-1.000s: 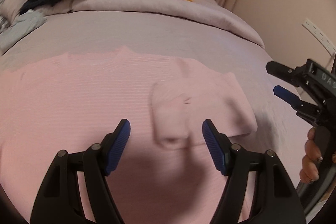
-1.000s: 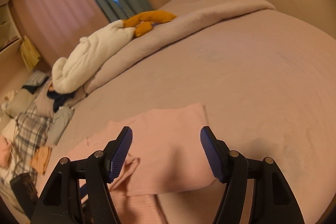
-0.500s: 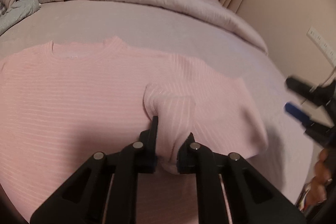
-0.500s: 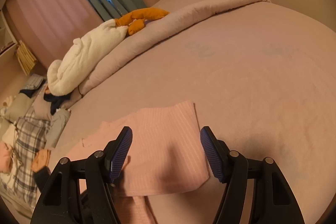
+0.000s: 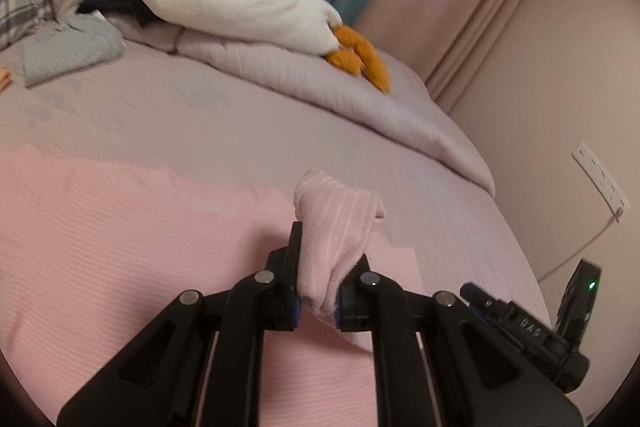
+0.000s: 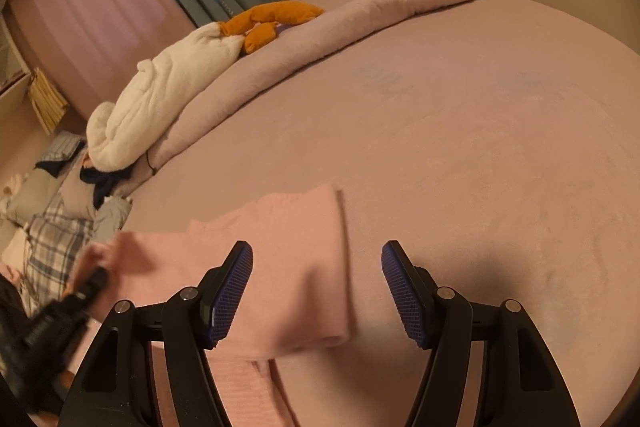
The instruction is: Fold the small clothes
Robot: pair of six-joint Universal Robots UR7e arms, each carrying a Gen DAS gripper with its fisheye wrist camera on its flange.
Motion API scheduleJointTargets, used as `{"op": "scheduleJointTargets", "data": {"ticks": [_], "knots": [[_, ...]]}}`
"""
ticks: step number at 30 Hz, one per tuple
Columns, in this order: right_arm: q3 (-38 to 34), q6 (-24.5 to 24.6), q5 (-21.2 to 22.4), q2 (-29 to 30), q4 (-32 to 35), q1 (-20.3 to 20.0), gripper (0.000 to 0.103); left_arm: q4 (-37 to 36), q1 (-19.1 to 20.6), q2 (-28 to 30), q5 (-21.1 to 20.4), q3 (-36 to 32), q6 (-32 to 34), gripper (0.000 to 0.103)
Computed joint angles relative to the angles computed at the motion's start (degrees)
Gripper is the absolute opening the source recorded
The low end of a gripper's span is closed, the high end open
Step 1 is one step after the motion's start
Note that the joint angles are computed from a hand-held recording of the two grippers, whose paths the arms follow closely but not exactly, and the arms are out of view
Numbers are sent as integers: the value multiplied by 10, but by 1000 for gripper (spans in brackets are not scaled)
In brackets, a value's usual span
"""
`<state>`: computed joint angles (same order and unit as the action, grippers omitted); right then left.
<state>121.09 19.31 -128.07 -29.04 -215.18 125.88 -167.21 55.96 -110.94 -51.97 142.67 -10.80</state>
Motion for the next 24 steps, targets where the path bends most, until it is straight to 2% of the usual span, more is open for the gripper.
{"op": "scheduleJointTargets", "data": {"ticks": [6,11,18,24], "knots": [[-20,-4,17,8,27,2,67,20,-11,-54,55,-13,14,11],[-53,-21,49,30,71,3,67,41,0,-86,68,-23,18,11],[-78,-23,76,45,129,-8,38,59,16,-115,92,-31,28,11],[-89,-14,72,54,159,-8,35,63,49,-118,91,-35,28,11]]}}
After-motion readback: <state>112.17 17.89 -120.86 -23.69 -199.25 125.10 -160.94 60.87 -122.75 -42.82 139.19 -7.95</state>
